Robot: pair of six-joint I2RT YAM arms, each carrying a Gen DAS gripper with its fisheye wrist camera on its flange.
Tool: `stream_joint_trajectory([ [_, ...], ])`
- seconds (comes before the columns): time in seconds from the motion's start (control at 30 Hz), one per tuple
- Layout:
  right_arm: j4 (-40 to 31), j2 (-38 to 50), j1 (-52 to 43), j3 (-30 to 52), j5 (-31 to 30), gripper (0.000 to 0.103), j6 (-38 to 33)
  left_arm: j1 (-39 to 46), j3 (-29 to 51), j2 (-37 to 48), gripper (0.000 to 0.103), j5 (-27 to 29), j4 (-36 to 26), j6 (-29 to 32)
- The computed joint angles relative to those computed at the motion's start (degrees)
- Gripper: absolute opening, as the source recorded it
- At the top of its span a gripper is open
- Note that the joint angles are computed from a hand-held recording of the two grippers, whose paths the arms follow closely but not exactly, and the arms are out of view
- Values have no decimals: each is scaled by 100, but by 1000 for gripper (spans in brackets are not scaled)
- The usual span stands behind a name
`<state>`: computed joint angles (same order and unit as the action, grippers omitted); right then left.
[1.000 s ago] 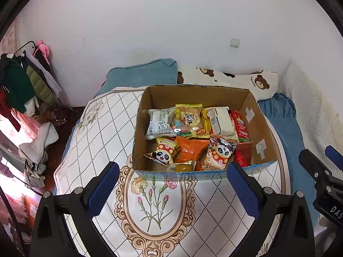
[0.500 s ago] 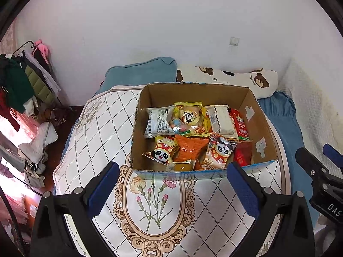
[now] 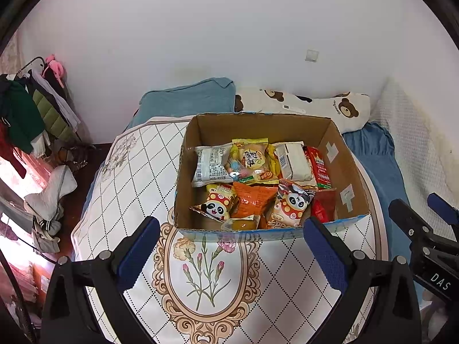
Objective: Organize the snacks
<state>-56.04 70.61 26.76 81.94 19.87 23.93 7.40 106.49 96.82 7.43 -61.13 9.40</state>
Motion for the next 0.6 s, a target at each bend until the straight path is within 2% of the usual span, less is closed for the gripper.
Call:
stream_joint_trajectory([
  [0.6, -21, -42, -3, -5, -36, 103, 0, 16, 182, 20, 103, 43, -178, 45],
])
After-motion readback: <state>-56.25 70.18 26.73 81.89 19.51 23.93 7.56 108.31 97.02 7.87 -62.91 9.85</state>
